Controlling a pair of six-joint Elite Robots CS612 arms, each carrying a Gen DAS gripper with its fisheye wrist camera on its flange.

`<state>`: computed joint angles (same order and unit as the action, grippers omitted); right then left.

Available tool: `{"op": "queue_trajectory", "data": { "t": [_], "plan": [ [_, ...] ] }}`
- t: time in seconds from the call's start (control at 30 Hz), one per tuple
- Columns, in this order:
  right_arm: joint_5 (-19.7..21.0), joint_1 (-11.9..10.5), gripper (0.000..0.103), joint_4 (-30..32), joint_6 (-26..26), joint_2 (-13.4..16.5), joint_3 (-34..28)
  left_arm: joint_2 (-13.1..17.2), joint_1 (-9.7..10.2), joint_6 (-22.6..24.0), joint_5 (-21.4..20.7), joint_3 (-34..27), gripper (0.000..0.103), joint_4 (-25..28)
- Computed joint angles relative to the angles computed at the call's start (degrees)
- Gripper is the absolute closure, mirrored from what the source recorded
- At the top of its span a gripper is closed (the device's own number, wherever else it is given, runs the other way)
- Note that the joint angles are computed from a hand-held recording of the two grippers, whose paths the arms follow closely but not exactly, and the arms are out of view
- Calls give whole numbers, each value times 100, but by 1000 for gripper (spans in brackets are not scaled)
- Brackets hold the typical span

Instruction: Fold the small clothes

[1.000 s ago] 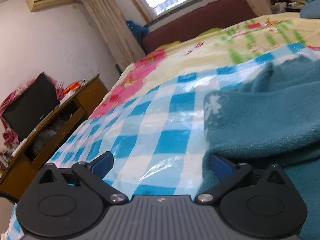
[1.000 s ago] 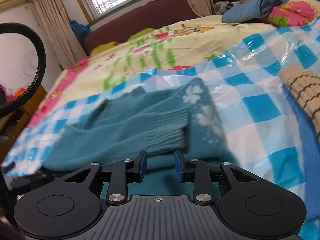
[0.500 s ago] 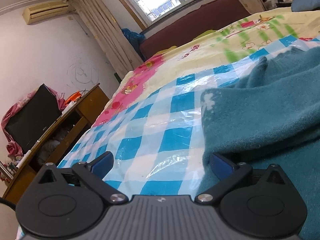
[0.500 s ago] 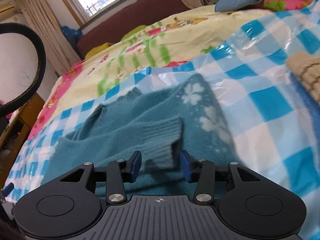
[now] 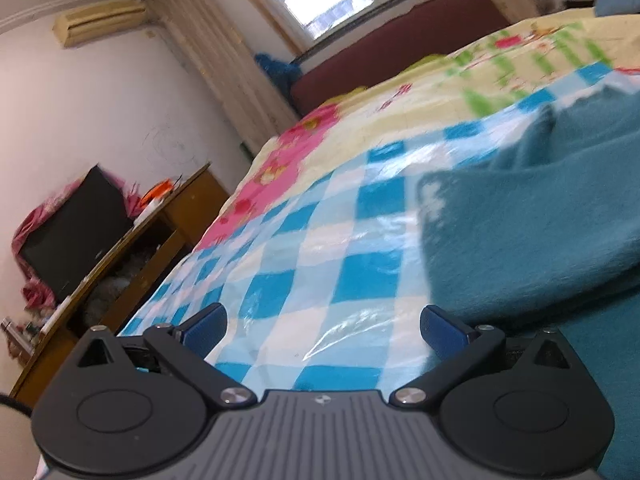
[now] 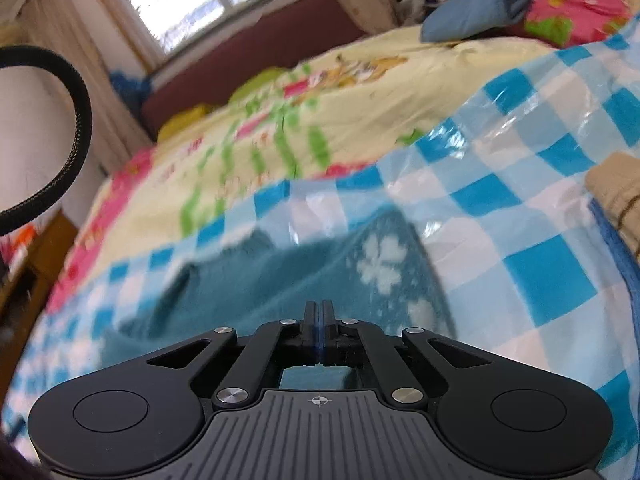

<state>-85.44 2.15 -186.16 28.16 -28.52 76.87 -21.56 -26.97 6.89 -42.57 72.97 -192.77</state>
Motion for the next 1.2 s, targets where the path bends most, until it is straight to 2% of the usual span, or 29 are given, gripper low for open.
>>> {"op": "queue_trajectory", "data": {
  "t": [0.07, 0.1, 0.13, 0.23, 0.3, 0.37, 0.43, 0.47, 0.53, 0.6, 0.73, 0.8, 0.87, 0.97, 1.07, 1.2],
  "plan": [
    [40, 30, 102, 8, -183, 6, 38, -119, 59, -577, -100, 83, 0, 516],
    [71, 41, 98, 56, -300, 10, 39, -177, 83, -751, -215, 152, 0, 613],
    [25, 60, 97, 115, -390, 20, 32, -218, 93, -786, -291, 227, 0, 587],
    [7, 70, 95, 137, -409, 17, 35, -256, 60, -469, -242, 401, 0, 256],
    [85, 62, 95, -84, -364, -5, 99, -342, 63, -514, -309, 573, 0, 159],
    [110, 80, 95, -314, -578, 6, 143, -411, 65, -576, -352, 714, 0, 171],
    [-3, 125, 94, 299, -986, 7, 31, -468, 68, -555, -384, 840, 0, 240],
    [-11, 128, 95, 539, -1030, 14, -11, -505, 74, -560, -420, 891, 0, 272],
    [10, 116, 95, 432, -867, -47, 96, -682, 105, -772, -649, 1117, 0, 400],
    [150, 92, 94, 189, -814, -184, 330, -894, 152, -1055, -968, 1376, 0, 507],
    [366, 68, 87, -139, -1139, -663, 1160, -1326, 201, -1482, -1572, 2042, 0, 547],
    [376, 53, 74, -229, -1225, -914, 1644, -1497, 194, -1545, -1776, 2361, 0, 510],
    [337, 23, 69, -274, -1203, -1155, 2123, -1630, 171, -1554, -1927, 2631, 0, 499],
    [322, -31, 68, -86, -1026, -1507, 2765, -1777, 127, -1440, -2127, 2948, 0, 470],
    [265, -46, 64, -50, -872, -1709, 3179, -1855, 78, -1351, -2215, 3170, 0, 310],
    [832, -122, 63, 51, -647, -1791, 3430, -1982, 115, -1509, -2564, 3301, 0, 390]
  ]
}}
